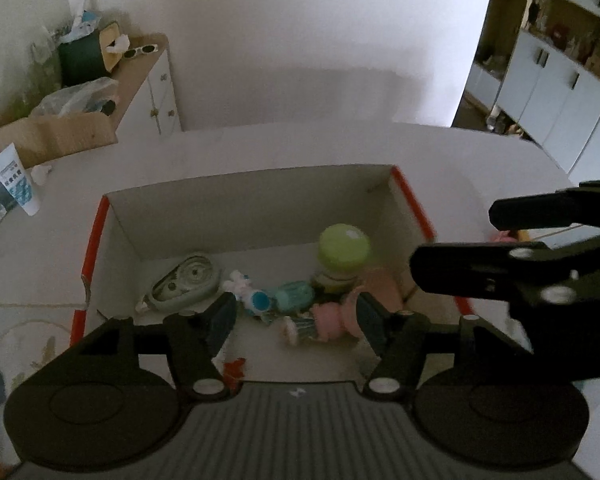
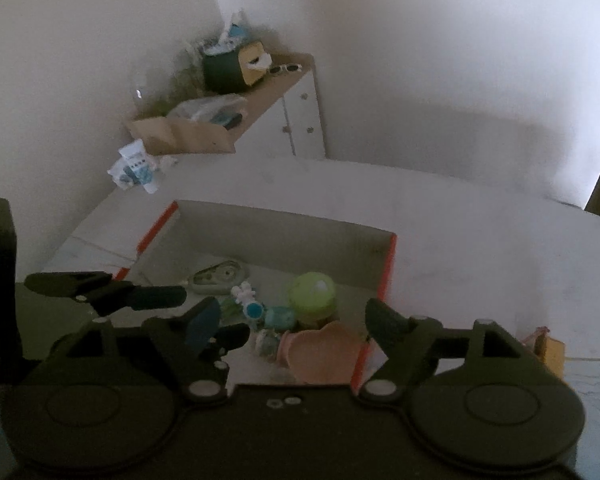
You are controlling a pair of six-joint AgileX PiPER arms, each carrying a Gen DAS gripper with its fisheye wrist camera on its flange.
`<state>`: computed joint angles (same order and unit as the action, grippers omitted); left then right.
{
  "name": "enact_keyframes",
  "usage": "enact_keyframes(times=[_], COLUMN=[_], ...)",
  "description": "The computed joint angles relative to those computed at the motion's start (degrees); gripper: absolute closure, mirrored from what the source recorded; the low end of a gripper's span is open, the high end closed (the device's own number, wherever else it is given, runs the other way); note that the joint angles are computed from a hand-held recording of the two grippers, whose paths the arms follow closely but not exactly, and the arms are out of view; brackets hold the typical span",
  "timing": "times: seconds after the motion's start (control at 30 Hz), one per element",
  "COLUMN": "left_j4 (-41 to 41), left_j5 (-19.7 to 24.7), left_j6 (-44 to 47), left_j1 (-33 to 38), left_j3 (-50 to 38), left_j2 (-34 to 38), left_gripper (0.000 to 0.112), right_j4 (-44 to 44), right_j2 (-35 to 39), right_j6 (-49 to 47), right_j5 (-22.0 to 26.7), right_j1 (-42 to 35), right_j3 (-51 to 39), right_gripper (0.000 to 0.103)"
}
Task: Organize rigid objects
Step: 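Move both open grippers back to the remaining items on the table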
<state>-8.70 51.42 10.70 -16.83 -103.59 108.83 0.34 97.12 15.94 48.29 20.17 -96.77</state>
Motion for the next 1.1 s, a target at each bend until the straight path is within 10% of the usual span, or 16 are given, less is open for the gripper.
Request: enact_keyframes(times=[0.6, 1.1], left_j4=[2.06, 14.3], left_j5=[-8.02, -9.3], left_j6=[-12.31, -29.03], left_j1=[-9.95, -24.53], left_j3=[10.26, -0.6], left_j2=[-9.44, 1.62], left_gripper=[0.033, 0.032], right_j4=[18.35, 35.47], right_j2=[-24.76, -27.47], right_j6=[-25.41, -57.54], right_j5=[-5.35, -1.1], right_j1=[-17.39, -43.08], right_j3=[27.12, 37.21], right_gripper=[0.0, 0.0])
